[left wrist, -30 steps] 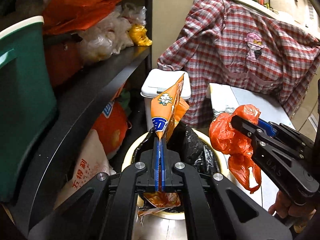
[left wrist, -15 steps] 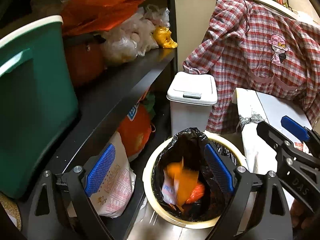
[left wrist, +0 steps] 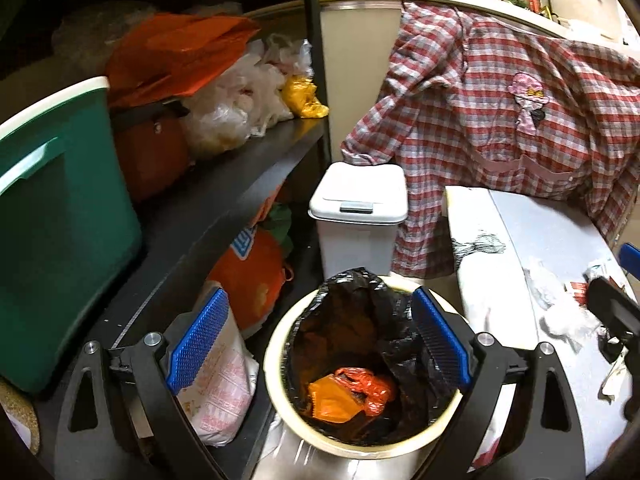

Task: Collect trash
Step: 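Move both open tools back over the trash on the table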

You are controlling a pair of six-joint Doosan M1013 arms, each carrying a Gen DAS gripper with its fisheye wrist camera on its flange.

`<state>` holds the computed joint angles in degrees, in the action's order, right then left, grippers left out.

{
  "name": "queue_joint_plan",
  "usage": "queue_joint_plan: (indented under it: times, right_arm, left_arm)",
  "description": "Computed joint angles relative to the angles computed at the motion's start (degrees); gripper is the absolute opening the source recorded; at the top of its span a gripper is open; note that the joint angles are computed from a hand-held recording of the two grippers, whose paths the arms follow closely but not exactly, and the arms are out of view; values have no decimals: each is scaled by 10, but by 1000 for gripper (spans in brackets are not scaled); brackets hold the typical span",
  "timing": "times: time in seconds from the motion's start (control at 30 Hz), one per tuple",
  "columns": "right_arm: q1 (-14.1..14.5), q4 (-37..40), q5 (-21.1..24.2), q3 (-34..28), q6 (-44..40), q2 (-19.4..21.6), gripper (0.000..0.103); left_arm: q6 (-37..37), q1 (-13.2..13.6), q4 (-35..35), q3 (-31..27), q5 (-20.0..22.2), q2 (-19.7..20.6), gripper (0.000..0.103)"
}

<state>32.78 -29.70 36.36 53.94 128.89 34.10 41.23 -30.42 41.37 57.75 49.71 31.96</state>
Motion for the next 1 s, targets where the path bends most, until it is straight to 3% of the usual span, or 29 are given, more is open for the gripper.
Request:
queue_joint_plan:
  times: [0.27,0.53,0.8,1.0]
  right_arm:
    - [-15,-137,20,111,163,-67,85]
    - [-31,-219,63,196,303,-113,85]
    - [-53,-220,101,231,334,-121,85]
    - [-62,-211,102,238,317,-116,85]
  left_arm:
    - [-17,-20,4,-9,-49,6,90]
    - [36,-47,-19,-57,-47,39,90]
    - [103,-65,-48,-97,-39,69,90]
    - [122,-69,-62,-111,-41,77,90]
